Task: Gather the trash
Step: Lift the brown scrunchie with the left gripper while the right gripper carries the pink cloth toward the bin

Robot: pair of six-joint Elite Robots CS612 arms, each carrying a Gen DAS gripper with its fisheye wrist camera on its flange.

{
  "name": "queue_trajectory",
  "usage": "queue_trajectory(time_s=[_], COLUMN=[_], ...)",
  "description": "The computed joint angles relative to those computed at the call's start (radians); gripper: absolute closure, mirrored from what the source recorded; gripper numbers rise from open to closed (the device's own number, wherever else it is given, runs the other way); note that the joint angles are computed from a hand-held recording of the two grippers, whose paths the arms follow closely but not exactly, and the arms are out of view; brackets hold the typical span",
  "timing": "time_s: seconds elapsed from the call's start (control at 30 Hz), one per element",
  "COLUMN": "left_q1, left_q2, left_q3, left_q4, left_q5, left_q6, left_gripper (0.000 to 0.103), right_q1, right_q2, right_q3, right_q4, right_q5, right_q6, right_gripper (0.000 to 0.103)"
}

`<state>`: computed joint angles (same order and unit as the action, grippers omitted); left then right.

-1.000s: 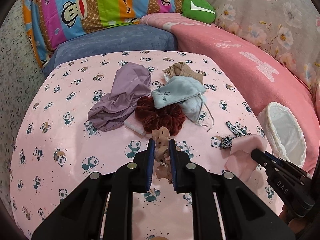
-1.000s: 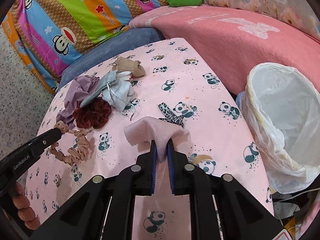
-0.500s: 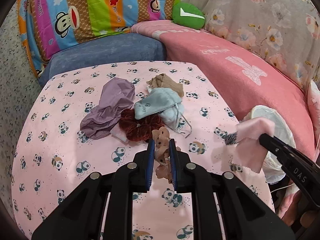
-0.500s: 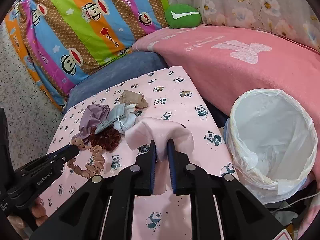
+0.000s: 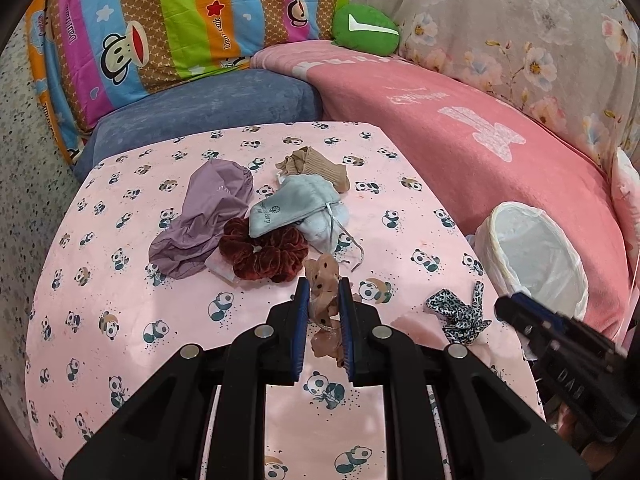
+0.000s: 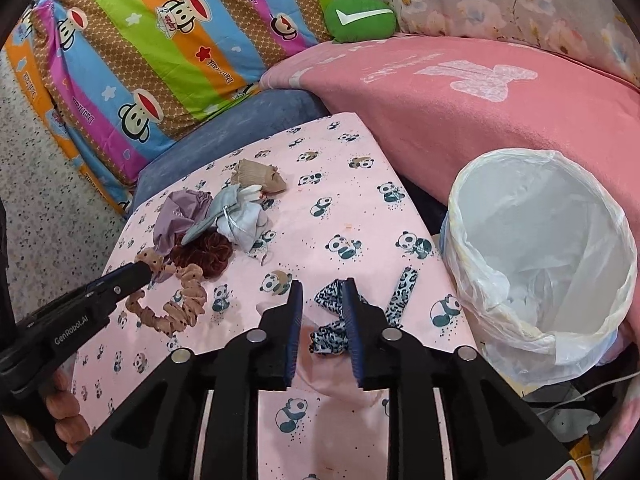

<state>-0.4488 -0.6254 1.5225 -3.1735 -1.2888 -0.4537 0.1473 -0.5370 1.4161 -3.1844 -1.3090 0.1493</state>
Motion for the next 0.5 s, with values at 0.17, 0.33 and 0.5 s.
queue_trajectory(time_s=[0.17, 0.33, 0.5], left_q1=[-0.002, -0.005, -0.005], left_q2=[0.001, 0.002, -0.001], left_q3=[0.001, 0.004, 0.008], left_q4=[0.006, 0.013, 0.012], left_q5=[-0.002, -0.006, -0.005], left_q6=[0.001, 0.005, 0.004], left_gripper=[0.088, 0.088, 0.088], right_q1=[0.008, 0.022, 0.018], right_q2=[0.0, 0.021, 0.02], right_q3=[0.028, 0.017, 0.01], right_q4=[0.038, 0.092, 0.093], right_q5=[0.012, -0.007, 0.003], right_q6=[-0.034, -0.063, -0.053], right_gripper=[0.059, 0.07, 0.1])
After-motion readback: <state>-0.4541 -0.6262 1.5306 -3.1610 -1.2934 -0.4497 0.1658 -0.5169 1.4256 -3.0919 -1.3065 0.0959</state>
